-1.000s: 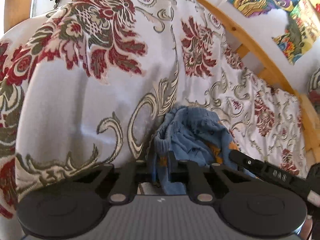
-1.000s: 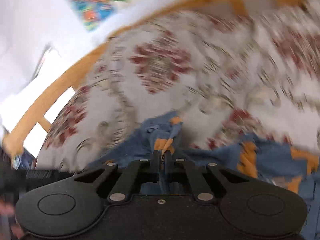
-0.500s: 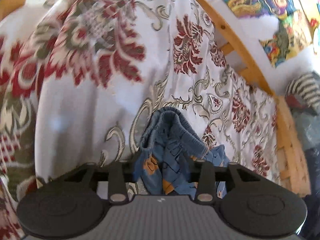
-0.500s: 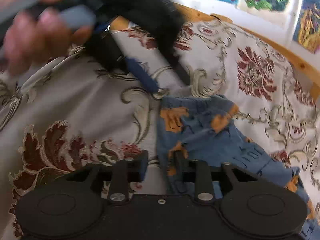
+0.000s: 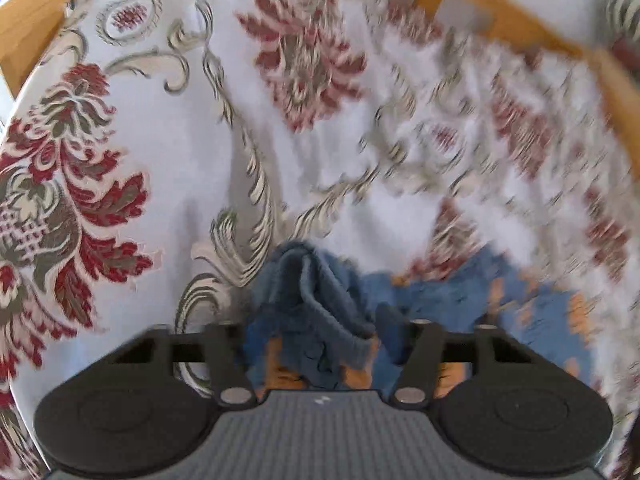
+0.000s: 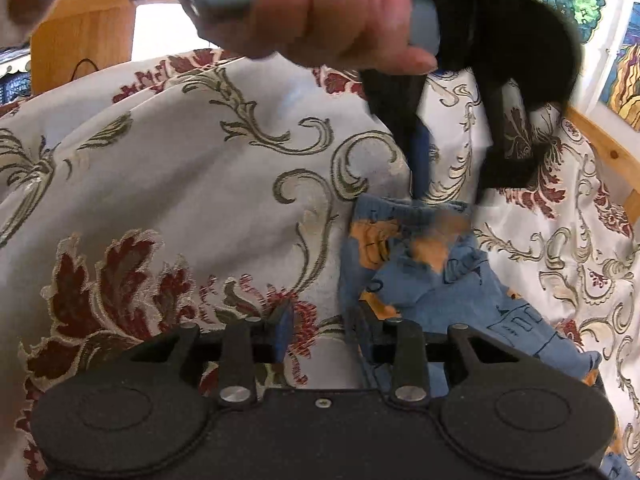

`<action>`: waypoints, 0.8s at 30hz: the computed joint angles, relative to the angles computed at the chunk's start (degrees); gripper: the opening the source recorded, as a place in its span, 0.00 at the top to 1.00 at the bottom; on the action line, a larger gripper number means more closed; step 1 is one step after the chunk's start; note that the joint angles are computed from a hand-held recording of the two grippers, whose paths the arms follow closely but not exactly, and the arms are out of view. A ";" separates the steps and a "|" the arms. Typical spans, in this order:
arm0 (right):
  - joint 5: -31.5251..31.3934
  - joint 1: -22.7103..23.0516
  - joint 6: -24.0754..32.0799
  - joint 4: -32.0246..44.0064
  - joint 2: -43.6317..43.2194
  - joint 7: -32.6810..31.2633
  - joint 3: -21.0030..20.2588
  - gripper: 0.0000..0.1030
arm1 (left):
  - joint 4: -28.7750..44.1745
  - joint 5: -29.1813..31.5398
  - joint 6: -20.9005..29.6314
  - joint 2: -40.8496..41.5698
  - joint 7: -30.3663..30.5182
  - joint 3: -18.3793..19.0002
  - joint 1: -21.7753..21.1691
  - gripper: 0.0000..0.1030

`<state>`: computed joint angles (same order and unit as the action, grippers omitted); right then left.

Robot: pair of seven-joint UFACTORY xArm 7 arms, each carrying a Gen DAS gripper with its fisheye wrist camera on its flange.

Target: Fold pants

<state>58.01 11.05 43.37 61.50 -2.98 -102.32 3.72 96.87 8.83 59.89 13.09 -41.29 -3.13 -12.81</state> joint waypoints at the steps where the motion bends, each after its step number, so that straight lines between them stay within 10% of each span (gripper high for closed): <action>1: -0.13 -0.22 1.16 0.05 -0.23 -0.35 -0.27 0.65 | 1.19 0.54 2.20 0.92 0.24 0.12 -0.11 0.90; 13: -2.30 -2.42 2.89 3.50 3.32 11.05 -0.27 0.66 | -23.20 -1.28 -14.50 -14.54 3.74 -0.42 4.17 0.86; 24: -1.48 -7.12 8.59 10.83 6.48 14.62 -2.43 0.59 | -21.68 8.03 -11.51 -15.27 -2.20 -2.98 2.43 0.50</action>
